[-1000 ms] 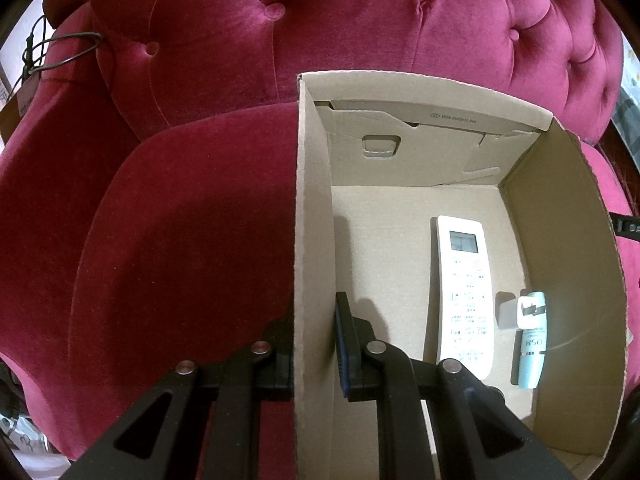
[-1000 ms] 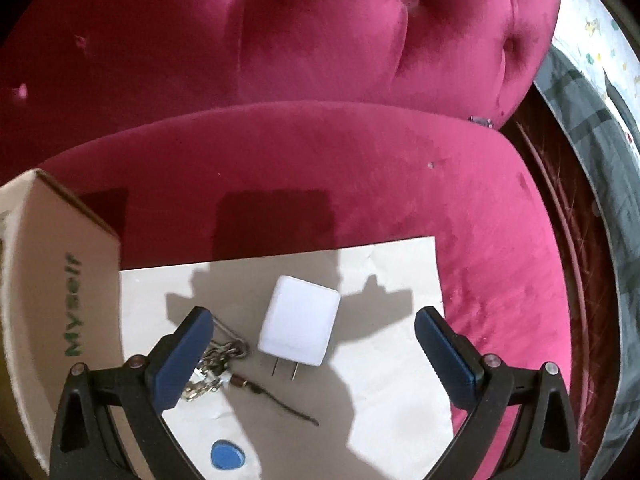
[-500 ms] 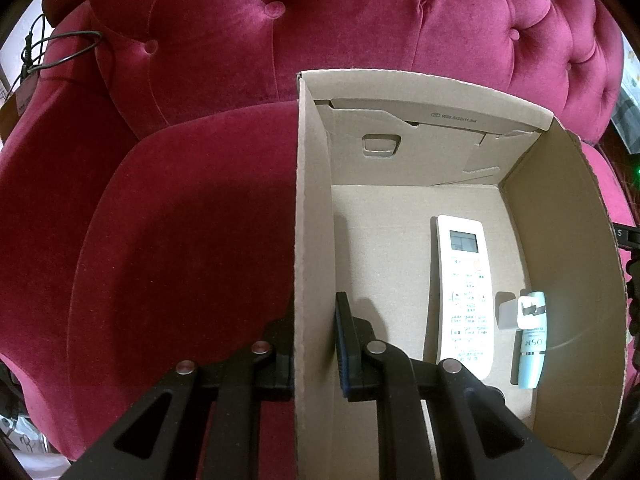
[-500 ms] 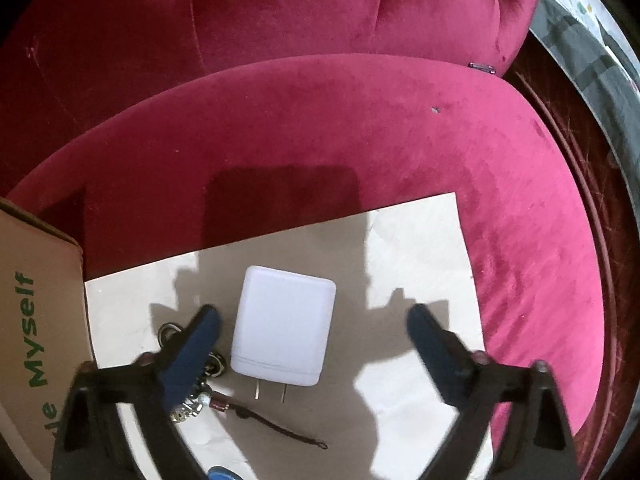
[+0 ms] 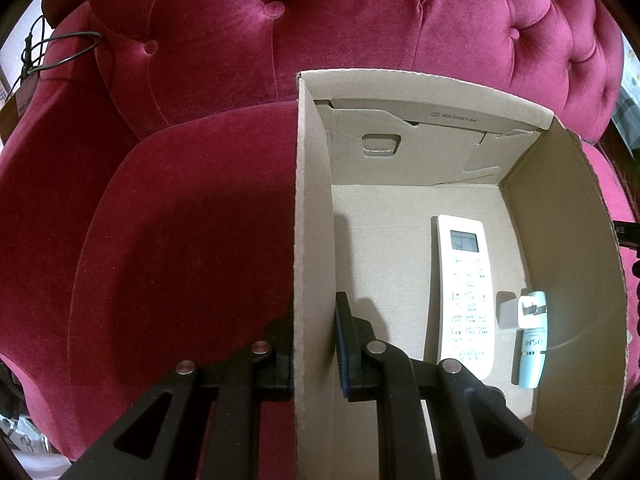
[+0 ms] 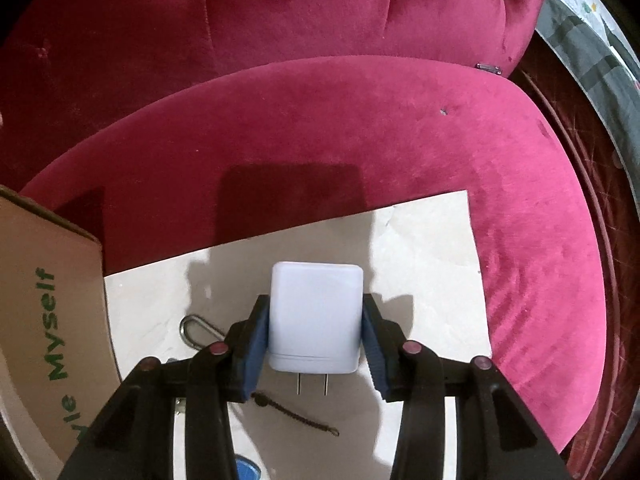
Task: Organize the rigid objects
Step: 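Close the right gripper on the larger white charger, then lift the charger with the right gripper and carry it over the box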
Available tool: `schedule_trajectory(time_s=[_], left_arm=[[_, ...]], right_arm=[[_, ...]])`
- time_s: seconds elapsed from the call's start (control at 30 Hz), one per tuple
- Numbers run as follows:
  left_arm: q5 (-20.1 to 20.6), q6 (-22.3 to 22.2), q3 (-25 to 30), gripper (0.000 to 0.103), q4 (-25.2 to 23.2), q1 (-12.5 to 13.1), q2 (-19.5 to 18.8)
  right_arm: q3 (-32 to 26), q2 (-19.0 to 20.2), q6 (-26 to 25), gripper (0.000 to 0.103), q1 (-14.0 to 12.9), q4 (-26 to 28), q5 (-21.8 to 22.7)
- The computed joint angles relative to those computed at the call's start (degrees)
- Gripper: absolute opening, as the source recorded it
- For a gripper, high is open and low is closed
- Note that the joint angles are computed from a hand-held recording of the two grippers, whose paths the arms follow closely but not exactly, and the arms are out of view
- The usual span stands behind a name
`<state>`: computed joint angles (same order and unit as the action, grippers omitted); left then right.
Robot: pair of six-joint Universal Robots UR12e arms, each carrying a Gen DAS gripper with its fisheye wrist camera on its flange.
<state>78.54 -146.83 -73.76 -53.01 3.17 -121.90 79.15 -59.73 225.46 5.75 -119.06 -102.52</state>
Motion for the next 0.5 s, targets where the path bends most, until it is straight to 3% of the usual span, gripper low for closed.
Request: schedule_trajectory(time_s=[0.5], left_arm=[[-0.3, -0.1, 0.1, 0.016, -0.1, 0.1, -0.1]], right_arm=[[-3.0, -1.1, -0.3, 0.046, 2.3, 3.1, -2.8]])
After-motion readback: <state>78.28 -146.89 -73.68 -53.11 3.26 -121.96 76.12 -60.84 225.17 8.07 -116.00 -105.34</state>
